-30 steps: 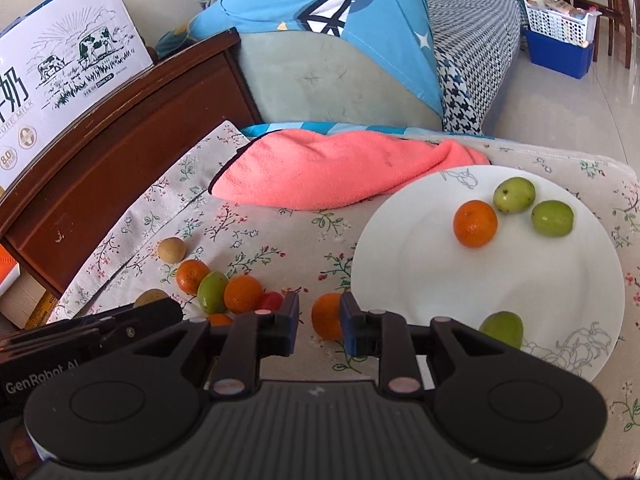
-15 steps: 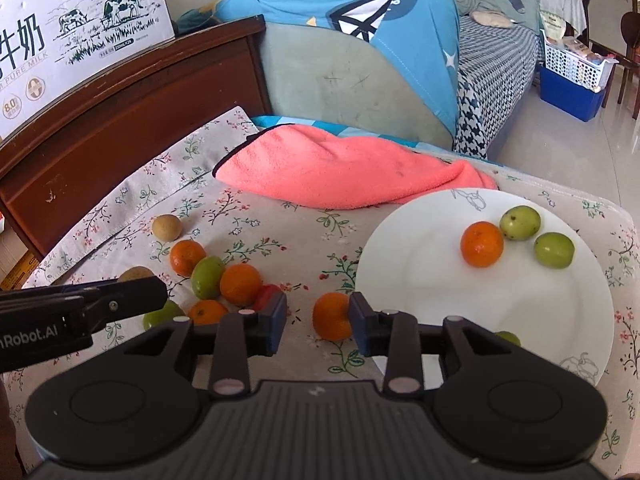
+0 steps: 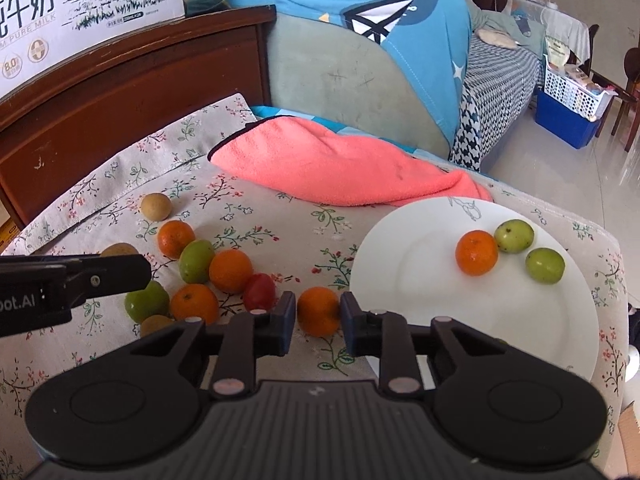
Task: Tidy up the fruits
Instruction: 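Lift the orange with the right gripper while the left lifts the brown fruit, then lower the orange onto the plate with the right gripper while the left lowers the brown fruit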
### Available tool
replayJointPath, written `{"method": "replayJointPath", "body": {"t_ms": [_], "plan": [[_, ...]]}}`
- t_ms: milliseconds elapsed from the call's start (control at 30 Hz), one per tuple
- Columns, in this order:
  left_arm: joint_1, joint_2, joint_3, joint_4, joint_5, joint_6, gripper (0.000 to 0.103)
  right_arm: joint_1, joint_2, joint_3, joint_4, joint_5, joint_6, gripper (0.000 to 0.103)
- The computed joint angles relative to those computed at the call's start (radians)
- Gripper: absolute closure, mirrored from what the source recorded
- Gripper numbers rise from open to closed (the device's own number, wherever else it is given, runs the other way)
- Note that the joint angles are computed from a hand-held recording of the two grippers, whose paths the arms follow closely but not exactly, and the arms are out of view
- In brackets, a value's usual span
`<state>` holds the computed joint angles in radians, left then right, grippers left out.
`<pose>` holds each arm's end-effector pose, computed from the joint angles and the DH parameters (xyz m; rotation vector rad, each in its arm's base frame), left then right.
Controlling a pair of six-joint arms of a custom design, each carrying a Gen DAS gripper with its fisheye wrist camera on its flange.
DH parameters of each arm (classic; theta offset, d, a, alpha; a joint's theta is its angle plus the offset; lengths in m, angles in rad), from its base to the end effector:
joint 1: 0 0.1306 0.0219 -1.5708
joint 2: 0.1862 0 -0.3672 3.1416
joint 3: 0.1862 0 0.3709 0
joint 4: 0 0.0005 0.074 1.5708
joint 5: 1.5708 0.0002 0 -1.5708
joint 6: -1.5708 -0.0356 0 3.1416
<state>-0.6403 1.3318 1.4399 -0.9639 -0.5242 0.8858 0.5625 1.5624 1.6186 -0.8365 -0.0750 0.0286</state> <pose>0.3631 -0.2489 0.4580 -0.5051 2.2311 -0.1463 0.4513 0.2871 0.4357 -0.7274 2.2614 0.3473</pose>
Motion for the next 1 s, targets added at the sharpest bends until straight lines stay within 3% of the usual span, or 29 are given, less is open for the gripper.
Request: {"method": "replayJointPath", "body": {"t_ms": [233,500,767,1000], "plan": [[-0.001,0.007,0.003,-0.001,0.001,-0.001,0.077,0.005,-0.01,-0.013,0.018,0.009,0.0,0.081],[0.001,0.025,0.024,0.059,0.03,-0.037,0.077,-0.035,-0.04,0.0,0.032,-0.052,-0.052,0.081],[-0.008,0.104,0.11,0.109,0.087,-0.134,0.077,-0.155,-0.07,0.026,0.052,-0.133,-0.199,0.081],[-0.015,0.182,0.177,0.141,0.134,-0.212,0.077,-0.229,-0.055,0.039,0.019,-0.164,-0.331,0.081]]}}
